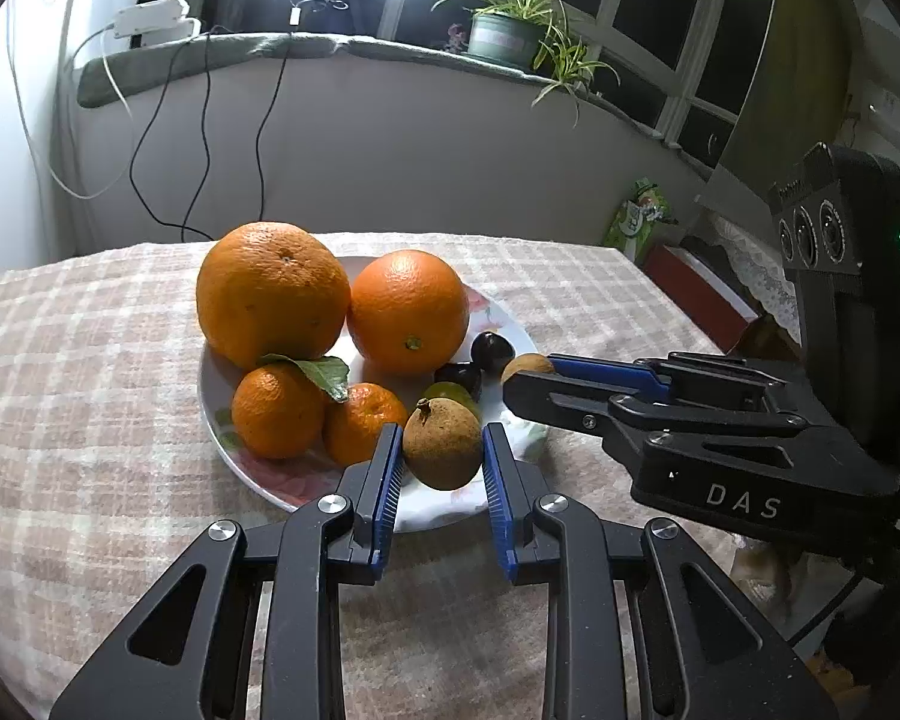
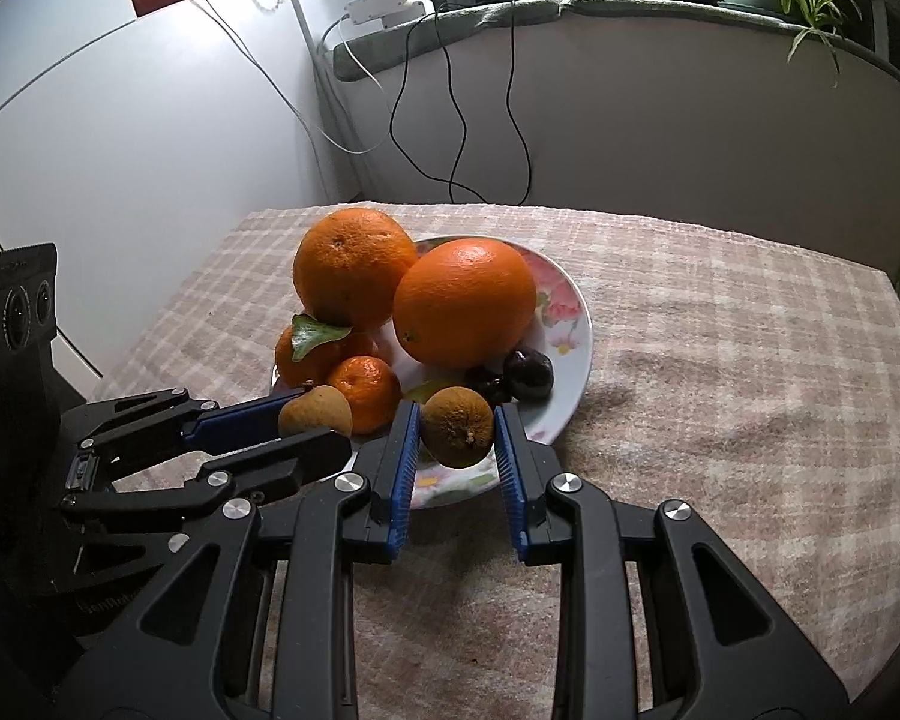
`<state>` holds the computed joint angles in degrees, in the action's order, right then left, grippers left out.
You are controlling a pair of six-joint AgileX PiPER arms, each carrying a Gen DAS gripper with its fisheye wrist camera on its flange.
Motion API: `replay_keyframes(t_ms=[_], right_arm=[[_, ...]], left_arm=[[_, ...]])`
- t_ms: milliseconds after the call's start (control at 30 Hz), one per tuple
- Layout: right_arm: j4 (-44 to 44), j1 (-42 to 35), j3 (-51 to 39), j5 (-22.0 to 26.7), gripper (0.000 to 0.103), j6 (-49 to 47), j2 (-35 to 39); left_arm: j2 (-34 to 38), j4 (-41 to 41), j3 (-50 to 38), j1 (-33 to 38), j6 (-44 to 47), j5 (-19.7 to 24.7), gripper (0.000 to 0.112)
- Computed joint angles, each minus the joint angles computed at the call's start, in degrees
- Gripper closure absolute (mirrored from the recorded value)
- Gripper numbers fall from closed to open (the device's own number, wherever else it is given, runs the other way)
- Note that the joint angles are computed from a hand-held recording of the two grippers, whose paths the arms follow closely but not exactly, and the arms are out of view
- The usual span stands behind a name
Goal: Organize fruits
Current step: 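Carry the longan in the left tool while the right tool carries its longan to the plate, then lower both longans into the plate and open both tools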
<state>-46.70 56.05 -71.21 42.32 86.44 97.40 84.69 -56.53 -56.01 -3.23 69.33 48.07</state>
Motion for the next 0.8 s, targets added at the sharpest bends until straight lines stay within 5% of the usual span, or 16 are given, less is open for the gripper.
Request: replay_keyframes(t_ms=[800], right_arm=[[1.0, -1.4, -0.2, -1.4, 0.072, -1.2, 0.4]], left_arm=[[-0.7, 0.8, 0.2, -1.3, -0.5, -2.9, 0.085]])
